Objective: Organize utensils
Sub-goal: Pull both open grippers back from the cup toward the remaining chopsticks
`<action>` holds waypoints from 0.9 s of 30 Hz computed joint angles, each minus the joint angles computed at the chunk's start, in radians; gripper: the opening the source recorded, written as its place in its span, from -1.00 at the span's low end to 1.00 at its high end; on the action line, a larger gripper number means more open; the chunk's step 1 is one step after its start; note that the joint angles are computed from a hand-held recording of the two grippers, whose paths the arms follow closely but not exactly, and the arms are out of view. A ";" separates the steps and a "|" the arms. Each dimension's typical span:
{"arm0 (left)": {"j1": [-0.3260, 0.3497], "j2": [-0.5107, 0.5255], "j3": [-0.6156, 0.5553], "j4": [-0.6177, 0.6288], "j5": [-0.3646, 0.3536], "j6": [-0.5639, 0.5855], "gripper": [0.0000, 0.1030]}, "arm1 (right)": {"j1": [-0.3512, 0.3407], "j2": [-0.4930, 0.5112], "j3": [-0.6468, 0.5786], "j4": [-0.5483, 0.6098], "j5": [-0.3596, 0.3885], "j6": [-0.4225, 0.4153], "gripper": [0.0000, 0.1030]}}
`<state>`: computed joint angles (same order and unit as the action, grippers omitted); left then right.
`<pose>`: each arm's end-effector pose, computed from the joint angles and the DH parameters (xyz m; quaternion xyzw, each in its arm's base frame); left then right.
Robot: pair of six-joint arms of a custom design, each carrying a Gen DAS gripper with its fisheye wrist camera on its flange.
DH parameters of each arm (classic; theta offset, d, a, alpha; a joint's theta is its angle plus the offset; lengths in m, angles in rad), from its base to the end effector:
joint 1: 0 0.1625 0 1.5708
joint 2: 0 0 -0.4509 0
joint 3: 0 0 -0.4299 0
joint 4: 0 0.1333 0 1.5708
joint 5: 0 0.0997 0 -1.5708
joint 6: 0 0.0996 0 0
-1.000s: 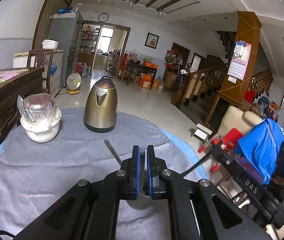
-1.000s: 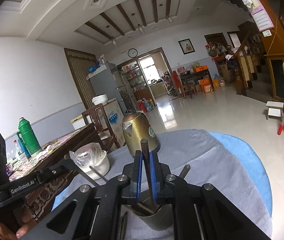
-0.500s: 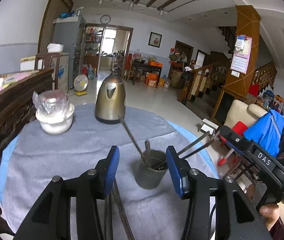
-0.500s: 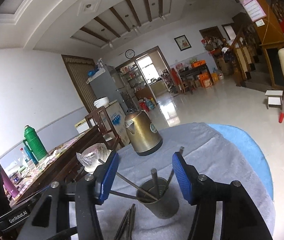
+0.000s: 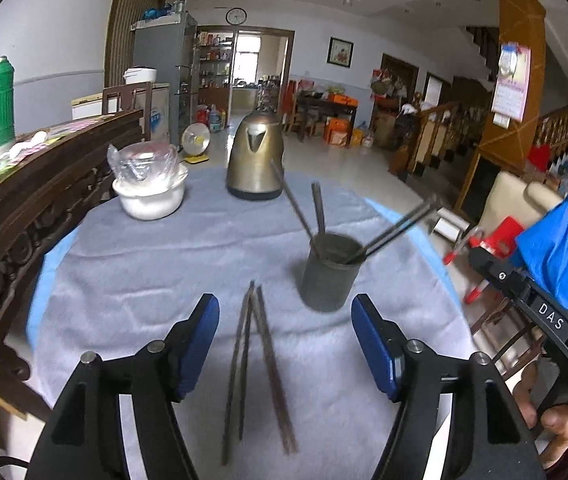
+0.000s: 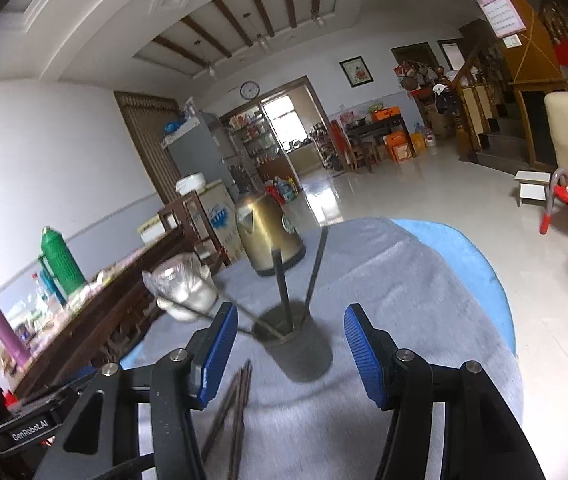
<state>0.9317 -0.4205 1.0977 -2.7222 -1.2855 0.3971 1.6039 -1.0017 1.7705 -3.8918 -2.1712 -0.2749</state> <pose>-0.3948 -0.8017 0.0377 0.4475 0.8524 -0.2475 0.1091 0.0980 -0.6331 0.3416 -0.1001 -0.7054 0.6388 0.2902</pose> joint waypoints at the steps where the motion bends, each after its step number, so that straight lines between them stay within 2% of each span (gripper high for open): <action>1: -0.001 -0.013 0.022 -0.007 0.012 0.000 0.36 | 0.001 -0.002 0.014 -0.005 -0.006 0.002 0.17; 10: -0.015 -0.108 0.177 -0.098 0.097 0.028 0.43 | 0.025 -0.018 0.109 -0.039 -0.069 0.008 0.17; 16: -0.028 -0.145 0.227 -0.105 0.113 0.040 0.43 | 0.065 -0.021 0.149 -0.121 -0.097 -0.026 0.17; 23: -0.047 -0.183 0.273 -0.139 0.103 0.045 0.43 | 0.128 -0.029 0.176 -0.262 -0.137 -0.135 0.17; 27: -0.055 -0.217 0.320 -0.172 0.097 0.074 0.44 | 0.147 -0.042 0.192 -0.293 -0.152 -0.134 0.17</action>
<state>0.8763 -0.6376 1.4173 -2.8940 -1.1887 0.4711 1.7513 -1.0432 1.9627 -4.1853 -2.3236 -0.4089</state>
